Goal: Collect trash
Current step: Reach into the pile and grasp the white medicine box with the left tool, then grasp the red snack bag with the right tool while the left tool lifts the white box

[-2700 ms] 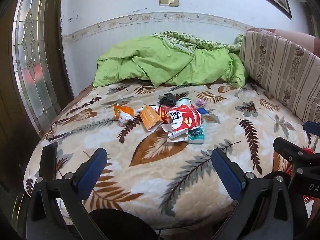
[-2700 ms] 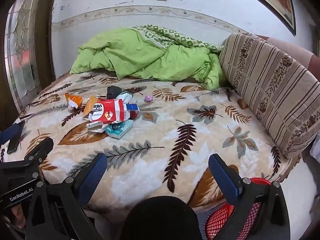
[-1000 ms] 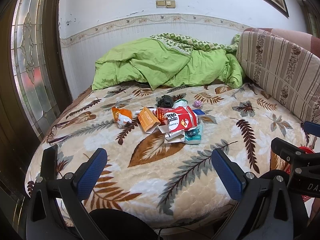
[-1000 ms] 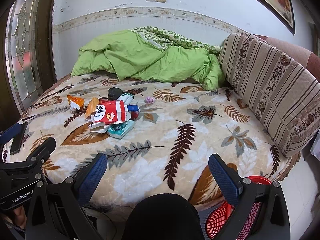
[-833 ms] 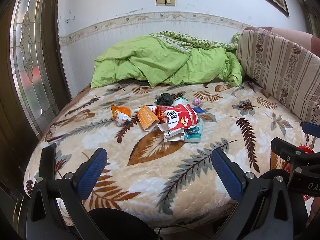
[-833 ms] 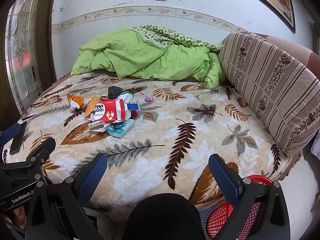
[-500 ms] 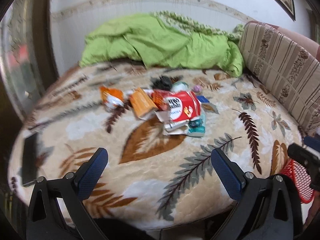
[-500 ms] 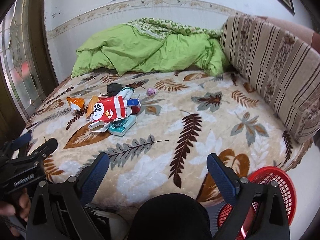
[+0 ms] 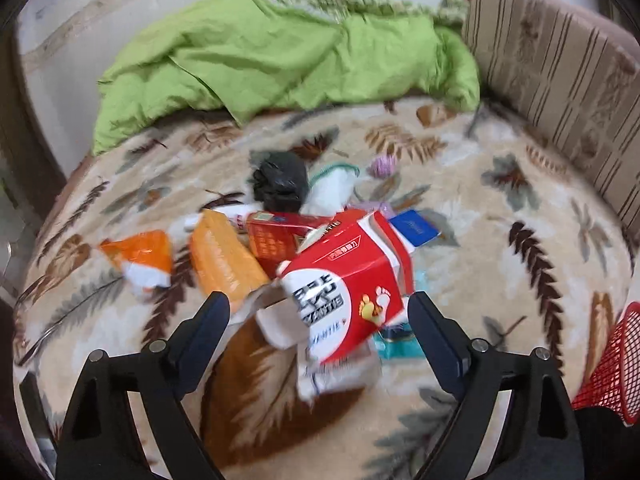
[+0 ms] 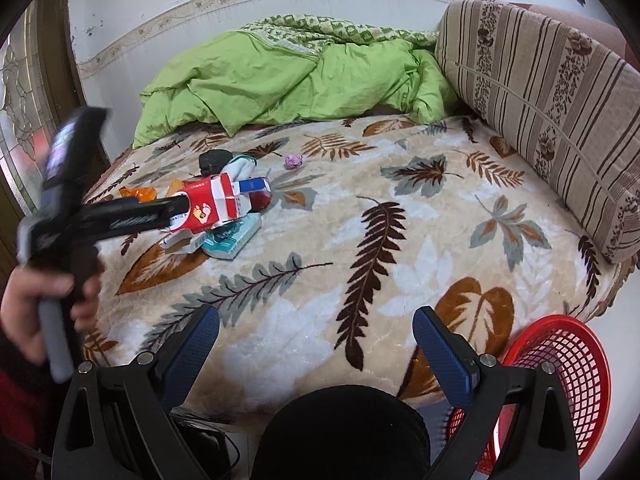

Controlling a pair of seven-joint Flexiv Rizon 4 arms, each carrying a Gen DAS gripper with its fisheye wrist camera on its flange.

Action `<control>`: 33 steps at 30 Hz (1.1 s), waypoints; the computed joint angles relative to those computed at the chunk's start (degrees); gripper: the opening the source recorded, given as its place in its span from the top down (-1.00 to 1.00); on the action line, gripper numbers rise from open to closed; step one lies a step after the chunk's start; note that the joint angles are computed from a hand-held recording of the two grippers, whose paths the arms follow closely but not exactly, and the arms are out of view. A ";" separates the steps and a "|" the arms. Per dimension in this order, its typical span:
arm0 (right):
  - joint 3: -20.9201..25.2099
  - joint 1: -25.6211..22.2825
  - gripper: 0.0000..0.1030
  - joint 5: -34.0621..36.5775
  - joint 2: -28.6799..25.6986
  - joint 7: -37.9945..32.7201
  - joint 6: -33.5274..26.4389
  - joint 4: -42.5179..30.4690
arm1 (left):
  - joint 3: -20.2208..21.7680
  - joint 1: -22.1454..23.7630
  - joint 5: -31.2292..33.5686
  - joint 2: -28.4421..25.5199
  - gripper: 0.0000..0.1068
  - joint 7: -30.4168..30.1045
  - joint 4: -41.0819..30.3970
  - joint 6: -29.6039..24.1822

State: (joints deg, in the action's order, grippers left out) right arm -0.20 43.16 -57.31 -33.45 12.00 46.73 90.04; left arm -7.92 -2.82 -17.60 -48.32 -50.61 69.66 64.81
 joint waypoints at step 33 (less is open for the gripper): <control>-1.66 -0.69 -0.92 1.38 -0.64 3.09 4.97 1.68 | -8.20 1.91 -11.77 -2.18 0.42 9.53 -3.29 -10.26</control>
